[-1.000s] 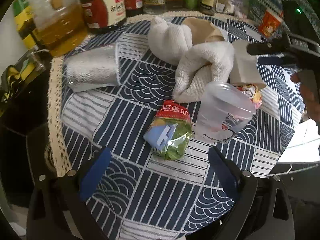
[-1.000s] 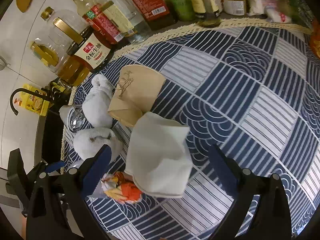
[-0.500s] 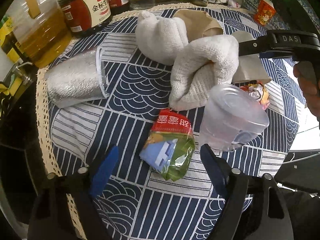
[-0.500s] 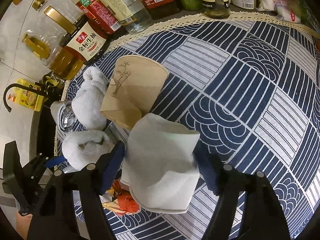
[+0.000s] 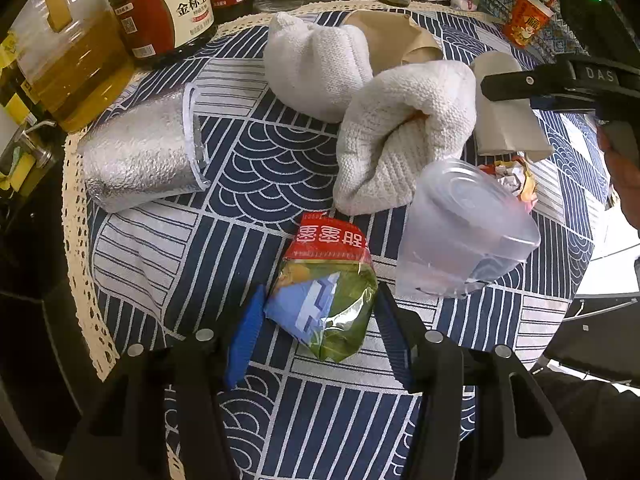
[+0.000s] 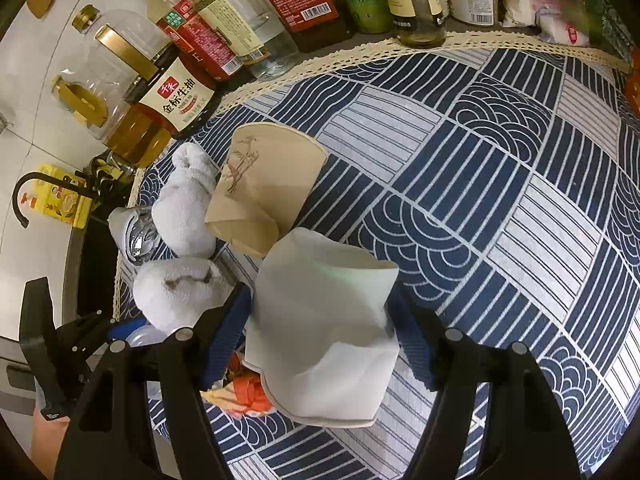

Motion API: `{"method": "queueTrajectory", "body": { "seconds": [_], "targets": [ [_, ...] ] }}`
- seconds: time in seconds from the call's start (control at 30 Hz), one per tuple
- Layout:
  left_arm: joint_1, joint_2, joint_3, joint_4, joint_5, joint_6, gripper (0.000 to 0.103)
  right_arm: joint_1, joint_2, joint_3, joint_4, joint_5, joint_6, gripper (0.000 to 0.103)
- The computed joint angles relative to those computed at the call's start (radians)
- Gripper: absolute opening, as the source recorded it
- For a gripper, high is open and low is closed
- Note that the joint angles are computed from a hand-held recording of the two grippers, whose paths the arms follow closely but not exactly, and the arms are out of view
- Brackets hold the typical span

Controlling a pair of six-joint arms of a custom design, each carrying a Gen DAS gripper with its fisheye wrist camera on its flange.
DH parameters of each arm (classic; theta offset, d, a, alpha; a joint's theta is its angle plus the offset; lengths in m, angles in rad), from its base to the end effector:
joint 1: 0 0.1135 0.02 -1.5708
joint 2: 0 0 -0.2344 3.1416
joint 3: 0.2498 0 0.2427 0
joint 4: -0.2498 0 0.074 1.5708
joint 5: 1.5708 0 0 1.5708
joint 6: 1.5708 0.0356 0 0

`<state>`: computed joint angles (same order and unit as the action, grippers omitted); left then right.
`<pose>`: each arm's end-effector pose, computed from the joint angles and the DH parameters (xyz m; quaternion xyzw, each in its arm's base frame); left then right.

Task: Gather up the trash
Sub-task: 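Grasp the green snack wrapper with the left tool while the right tool grasps the white tissue, then lower the wrapper with the left tool and the tissue with the right tool into the bin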

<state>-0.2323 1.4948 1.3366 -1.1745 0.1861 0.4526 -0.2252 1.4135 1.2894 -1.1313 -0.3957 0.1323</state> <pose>0.2608 -0.0685 0.2635 0.3424 0.9275 -0.0787 0.1277 0.2538 -0.0441 0.2739 0.1418 0.9584 0.1868 0.1628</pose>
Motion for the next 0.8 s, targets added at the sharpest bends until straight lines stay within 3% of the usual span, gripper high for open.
{"method": "queueTrajectory", "body": {
  "seconds": [0.33, 0.8],
  "targets": [
    [0.051, -0.064, -0.007, -0.029, 0.026, 0.018, 0.053, -0.025, -0.066, -0.010, -0.053, 0.010, -0.014, 0.071],
    [0.131, -0.258, -0.095, -0.119, 0.098, 0.042, 0.053, -0.106, -0.290, -0.058, -0.195, 0.039, -0.036, 0.071]
  ]
}}
